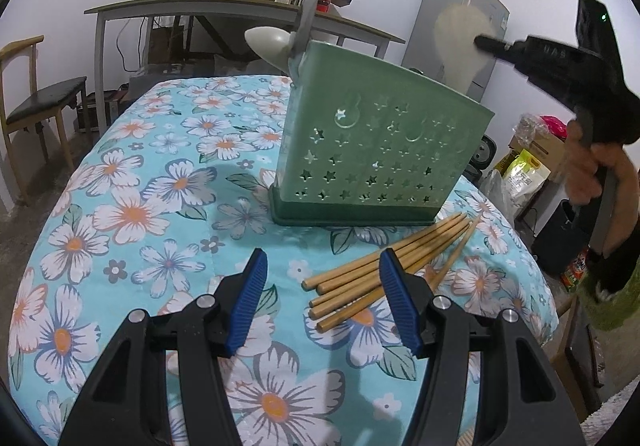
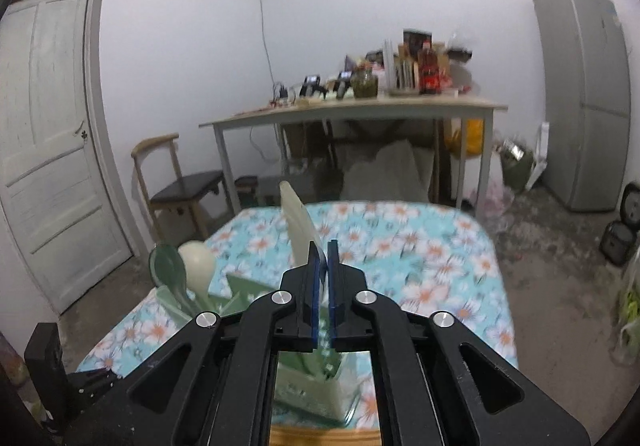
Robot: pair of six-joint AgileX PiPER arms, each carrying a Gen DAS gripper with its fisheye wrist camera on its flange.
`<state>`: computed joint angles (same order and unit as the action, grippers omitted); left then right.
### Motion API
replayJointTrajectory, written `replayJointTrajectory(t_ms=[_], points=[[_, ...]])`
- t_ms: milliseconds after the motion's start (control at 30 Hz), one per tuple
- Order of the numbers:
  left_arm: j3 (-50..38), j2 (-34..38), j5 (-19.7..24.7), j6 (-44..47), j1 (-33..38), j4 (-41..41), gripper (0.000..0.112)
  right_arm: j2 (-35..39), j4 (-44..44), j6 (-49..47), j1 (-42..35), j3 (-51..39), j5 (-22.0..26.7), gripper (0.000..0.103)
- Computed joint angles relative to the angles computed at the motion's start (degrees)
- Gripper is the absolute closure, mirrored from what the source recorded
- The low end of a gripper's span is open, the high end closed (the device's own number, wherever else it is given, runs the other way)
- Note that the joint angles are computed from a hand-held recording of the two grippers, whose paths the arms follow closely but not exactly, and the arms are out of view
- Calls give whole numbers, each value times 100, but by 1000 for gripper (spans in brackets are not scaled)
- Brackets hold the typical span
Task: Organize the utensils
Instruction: 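Lift the rice paddle with the right gripper, lower it into the basket, open, then move the right gripper to the wooden chopsticks while the left gripper reaches them too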
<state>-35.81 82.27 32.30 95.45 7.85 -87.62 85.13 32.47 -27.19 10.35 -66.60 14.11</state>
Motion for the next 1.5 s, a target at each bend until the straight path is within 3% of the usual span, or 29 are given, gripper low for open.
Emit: replayJointTrajectory(t_ms=[33,67,133,267,433,600,800,900,1033,1200,1333,1500], points=[[11,-19,3,-3,-9,6,56,19,-101,117,5,-16,48,90],[20,-38,2,-13,-26,10,56,-16,-22,79,-2,41,65,76],[46,-79,26,-46,-45,46,56,-150,510,-395,-52,215,30,58],[119,-177,31,-170,-137,134,56,-411,1296,-1091,-163,439,91,45],[252,-359,103,-185,-287,155,56,-902,2682,-2154,-660,872,509,40],[328,-540,69,-333,-719,396,56,-1129,3167,-2123,-1609,1241,1650,39],[174,-414,-657,-1001,-1646,976,59,-481,3759,-2048,-2639,1747,3455,39],[-18,-194,-772,-1238,-1904,1146,63,-35,3947,-1969,-2907,1986,3906,39],[-309,76,-1000,-1583,-2259,1452,70,441,4159,-1906,-3091,2141,4254,42],[-622,346,-1238,-2044,-2583,1877,76,511,4323,-2091,-3233,2324,4359,43],[-914,673,-1437,-2845,-2814,2743,83,589,4377,-2309,-3558,2403,4499,43],[-1417,975,-1423,-3673,-3120,3751,84,747,4421,-2538,-3812,2425,4580,44]])
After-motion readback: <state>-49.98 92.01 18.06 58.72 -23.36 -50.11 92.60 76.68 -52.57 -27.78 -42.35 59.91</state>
